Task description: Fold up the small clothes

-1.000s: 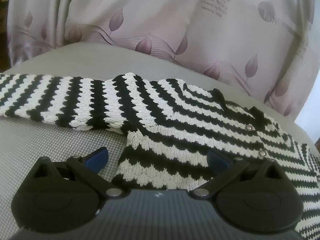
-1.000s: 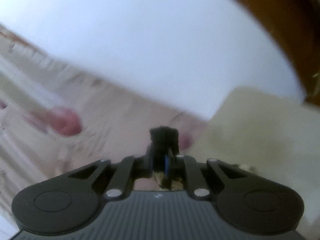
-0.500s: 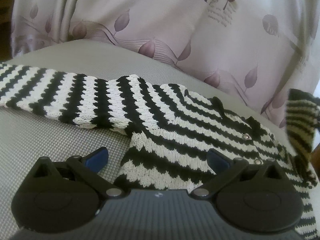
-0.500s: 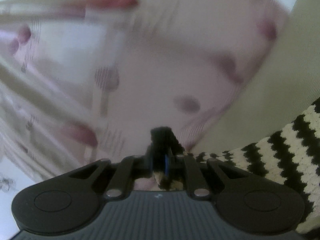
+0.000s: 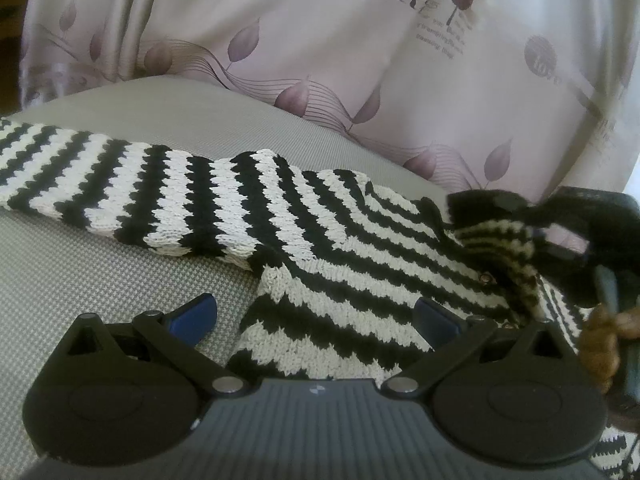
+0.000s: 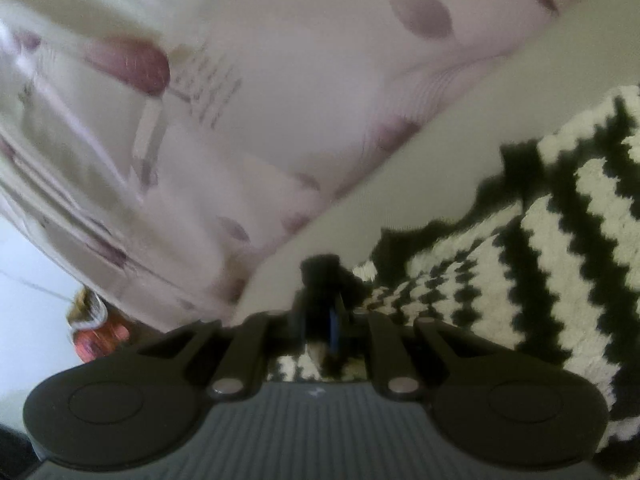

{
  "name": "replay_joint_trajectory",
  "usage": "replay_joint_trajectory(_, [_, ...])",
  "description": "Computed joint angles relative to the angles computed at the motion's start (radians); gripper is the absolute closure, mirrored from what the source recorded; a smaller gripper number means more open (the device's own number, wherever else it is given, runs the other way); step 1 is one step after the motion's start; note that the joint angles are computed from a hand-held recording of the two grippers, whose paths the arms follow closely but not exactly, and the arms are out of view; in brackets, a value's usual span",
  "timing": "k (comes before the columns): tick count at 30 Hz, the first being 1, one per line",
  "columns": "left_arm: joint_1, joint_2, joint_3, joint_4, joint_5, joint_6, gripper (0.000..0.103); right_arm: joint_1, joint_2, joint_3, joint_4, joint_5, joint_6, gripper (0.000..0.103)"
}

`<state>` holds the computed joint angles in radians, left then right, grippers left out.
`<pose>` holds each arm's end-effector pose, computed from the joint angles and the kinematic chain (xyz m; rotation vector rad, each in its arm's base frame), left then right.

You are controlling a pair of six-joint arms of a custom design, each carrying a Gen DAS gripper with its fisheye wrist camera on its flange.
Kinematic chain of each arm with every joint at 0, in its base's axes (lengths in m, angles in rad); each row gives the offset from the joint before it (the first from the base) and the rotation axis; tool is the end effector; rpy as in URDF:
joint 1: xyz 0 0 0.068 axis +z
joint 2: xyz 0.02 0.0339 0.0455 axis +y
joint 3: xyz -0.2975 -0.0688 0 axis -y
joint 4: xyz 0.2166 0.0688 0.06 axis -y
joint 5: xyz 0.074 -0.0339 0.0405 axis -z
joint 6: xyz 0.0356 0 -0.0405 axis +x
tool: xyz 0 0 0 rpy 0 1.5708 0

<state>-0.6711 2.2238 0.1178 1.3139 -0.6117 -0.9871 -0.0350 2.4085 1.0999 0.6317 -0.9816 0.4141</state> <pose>0.1806 -0.1173 0.0595 -0.6223 2.1098 -0.1946 0.4290 0.0146 0.0602 -0.0573 2.1848 1.3024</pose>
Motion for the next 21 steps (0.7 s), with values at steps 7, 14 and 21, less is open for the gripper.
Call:
replay_joint_trajectory(7, [0.0,0.014,0.001,0.02,-0.003,-0.009,0.0,0.07,0.011,0.013,-0.028,0.094,-0.099,0.093])
replay_joint_trajectory(14, [0.0,0.015,-0.001,0.025,-0.003,-0.012,0.0,0.136,0.017,0.024,-0.084,0.165,-0.207,0.09])
replay_joint_trajectory(21, [-0.001,0.009,0.01,0.007,-0.006,-0.018,0.0,0.152,0.044,0.081,-0.214,0.078,-0.278,0.068])
